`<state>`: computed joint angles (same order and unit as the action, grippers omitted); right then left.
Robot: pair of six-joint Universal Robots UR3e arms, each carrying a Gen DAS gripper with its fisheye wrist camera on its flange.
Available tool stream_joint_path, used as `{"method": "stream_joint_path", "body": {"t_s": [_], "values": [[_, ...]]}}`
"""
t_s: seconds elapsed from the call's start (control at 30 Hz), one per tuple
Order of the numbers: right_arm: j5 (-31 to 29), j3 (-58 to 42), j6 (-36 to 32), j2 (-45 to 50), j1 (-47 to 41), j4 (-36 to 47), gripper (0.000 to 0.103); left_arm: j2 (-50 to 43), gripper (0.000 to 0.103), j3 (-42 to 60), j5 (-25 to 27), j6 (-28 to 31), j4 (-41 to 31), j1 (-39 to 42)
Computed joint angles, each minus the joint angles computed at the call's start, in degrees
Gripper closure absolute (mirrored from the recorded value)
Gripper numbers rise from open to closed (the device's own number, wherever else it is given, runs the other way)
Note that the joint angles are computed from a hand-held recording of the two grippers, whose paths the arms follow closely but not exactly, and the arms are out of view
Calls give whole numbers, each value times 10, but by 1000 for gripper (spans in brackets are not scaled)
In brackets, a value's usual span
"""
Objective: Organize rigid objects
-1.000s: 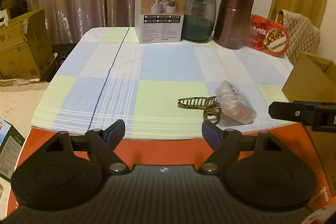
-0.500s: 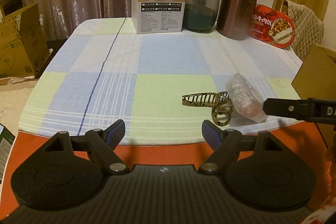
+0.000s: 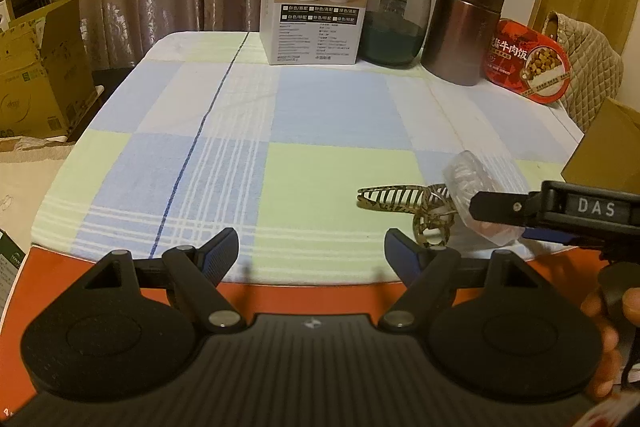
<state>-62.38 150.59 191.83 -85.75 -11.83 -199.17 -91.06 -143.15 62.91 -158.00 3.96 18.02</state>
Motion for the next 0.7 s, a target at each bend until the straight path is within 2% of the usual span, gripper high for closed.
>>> {"method": "stream_joint_path", "body": {"t_s": [0.37, 0.47, 0.57, 0.7], "values": [[24, 1, 3, 78, -11, -91, 14, -9, 26, 3, 3, -2, 1, -6], [30, 0, -5, 70, -14, -75, 20, -11, 26, 2, 2, -2, 4, -9], [3, -2, -17, 44, -2, -58, 20, -10, 26, 0, -8, 0, 2, -9], [-58, -10, -38, -6, 11, -24, 20, -17, 26, -15, -55, 8, 28, 1]]}}
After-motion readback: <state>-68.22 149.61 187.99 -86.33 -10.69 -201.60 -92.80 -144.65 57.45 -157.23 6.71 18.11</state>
